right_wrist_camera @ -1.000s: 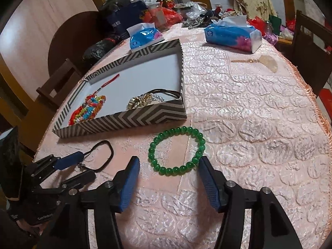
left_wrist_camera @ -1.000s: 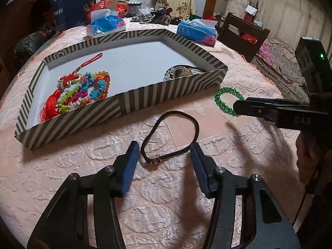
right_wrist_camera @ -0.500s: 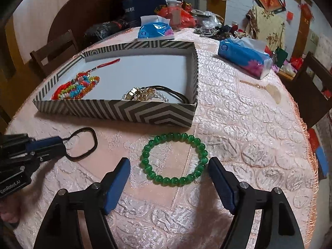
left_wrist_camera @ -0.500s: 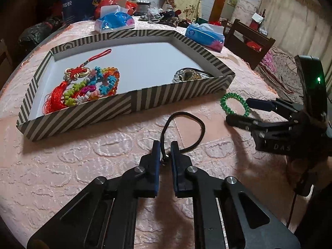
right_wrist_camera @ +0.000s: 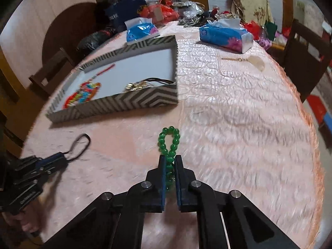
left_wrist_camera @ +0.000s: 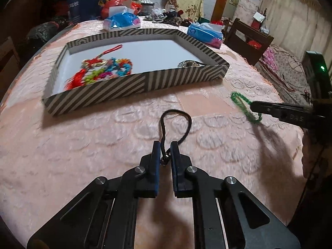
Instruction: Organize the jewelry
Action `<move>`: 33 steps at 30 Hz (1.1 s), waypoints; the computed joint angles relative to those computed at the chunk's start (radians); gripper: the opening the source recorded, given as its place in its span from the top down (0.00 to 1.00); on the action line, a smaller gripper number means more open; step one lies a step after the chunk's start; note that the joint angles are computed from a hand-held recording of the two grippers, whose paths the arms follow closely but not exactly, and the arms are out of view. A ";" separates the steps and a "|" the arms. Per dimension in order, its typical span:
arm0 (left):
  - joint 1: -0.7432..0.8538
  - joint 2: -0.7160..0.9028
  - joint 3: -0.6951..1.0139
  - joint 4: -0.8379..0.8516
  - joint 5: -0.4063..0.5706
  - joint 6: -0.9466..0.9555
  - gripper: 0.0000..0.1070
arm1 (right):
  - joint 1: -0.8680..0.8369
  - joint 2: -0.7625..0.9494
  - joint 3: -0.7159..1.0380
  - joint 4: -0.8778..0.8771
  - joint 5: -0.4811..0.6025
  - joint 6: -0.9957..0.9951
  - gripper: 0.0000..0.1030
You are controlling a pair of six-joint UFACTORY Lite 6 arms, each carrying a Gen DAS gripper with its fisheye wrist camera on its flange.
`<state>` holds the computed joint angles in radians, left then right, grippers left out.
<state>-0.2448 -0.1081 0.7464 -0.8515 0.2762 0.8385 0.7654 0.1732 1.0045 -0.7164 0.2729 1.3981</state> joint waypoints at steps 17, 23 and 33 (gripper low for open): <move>0.128 -0.086 -0.114 -0.184 0.062 0.237 0.92 | 0.158 -0.047 -0.058 0.002 0.084 0.144 0.89; 0.167 -0.071 -0.105 -0.243 0.113 0.320 0.88 | 0.187 0.017 -0.002 0.005 0.110 0.081 0.57; 0.185 -0.082 -0.106 -0.221 0.120 0.357 0.49 | 0.263 0.169 0.136 -0.141 0.233 0.121 0.31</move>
